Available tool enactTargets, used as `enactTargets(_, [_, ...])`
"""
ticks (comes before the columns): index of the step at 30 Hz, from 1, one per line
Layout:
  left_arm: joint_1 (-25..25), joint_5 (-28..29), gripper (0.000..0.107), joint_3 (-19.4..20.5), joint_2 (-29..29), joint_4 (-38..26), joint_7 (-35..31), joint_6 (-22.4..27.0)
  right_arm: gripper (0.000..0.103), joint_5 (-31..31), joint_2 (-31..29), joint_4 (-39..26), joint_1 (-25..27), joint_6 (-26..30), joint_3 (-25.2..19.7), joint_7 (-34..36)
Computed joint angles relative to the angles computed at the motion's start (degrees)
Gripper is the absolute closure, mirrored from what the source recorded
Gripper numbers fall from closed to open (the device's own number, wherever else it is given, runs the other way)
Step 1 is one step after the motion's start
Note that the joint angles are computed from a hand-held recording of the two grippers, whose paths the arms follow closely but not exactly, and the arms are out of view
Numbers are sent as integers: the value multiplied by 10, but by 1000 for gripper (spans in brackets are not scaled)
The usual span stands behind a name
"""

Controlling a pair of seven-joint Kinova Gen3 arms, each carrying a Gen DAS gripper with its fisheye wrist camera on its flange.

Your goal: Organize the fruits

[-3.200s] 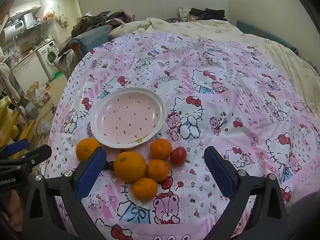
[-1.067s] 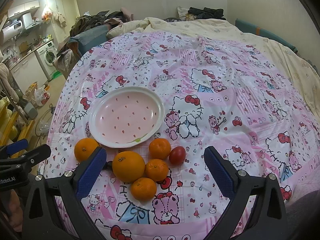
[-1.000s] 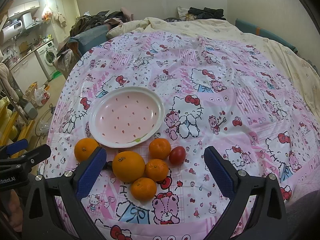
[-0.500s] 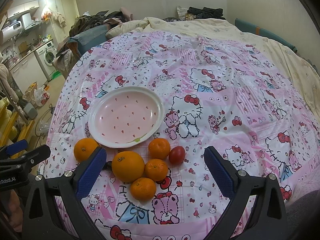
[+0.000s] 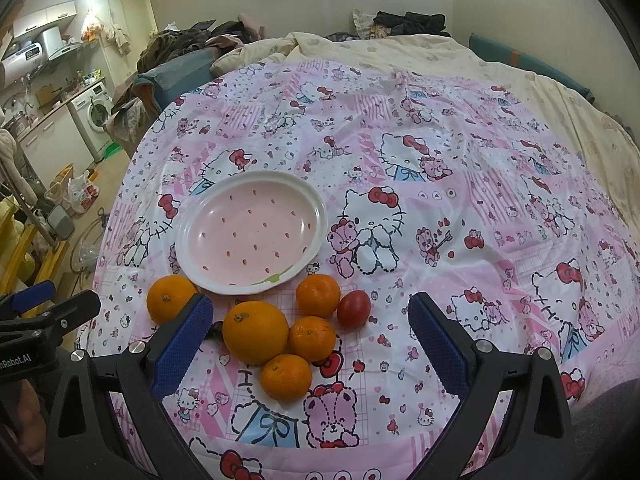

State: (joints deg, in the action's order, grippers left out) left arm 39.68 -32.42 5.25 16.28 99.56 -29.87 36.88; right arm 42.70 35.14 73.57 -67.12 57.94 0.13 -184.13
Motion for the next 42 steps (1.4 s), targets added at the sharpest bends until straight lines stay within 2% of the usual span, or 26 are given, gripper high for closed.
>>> enactTargets(3, [5,-3,5,-2,11,-10,5,30,3,-37,-22,39,41,-58,-24,-12])
enactTargets(6, [-9,20,5,3,9,-10,-4,29,4,-90,-36,73,65,-113,-20,-9])
enactTargets(9, [-10,26,5,4,11,-16,-8,39,19,-158,-18,61,113,-115,-60,53])
enactTargets(11, [-15,36,5,7,12,-19,-16,39,24,-193,-6,57,142,-130,-86,91])
enactTargets(12, [-15,40,5,8,13,-19,-19,40,30,-215,0,56,151,-141,-92,114])
enactTargets(15, [-17,48,5,8,14,-23,-27,43,33,-255,18,37,151,-143,-85,169])
enactTargets(19, [-23,63,5,9,18,-29,-39,50,44,-299,40,11,161,-139,-87,233])
enactTargets(23, [-26,75,5,8,23,-33,-48,56,47,-322,57,-14,149,-114,-67,267])
enactTargets(26, [-27,83,5,7,26,-35,-53,60,56,-324,63,-27,138,-99,-53,280])
enactTargets(33, [-35,109,5,14,51,-67,-96,100,57,-340,38,17,140,-148,-45,270])
enactTargets(37, [-58,157,5,26,83,-110,-157,131,57,-326,11,56,125,-183,-28,236])
enactTargets(42, [-66,204,11,26,134,-183,-211,163,57,-310,-10,87,121,-213,-22,205])
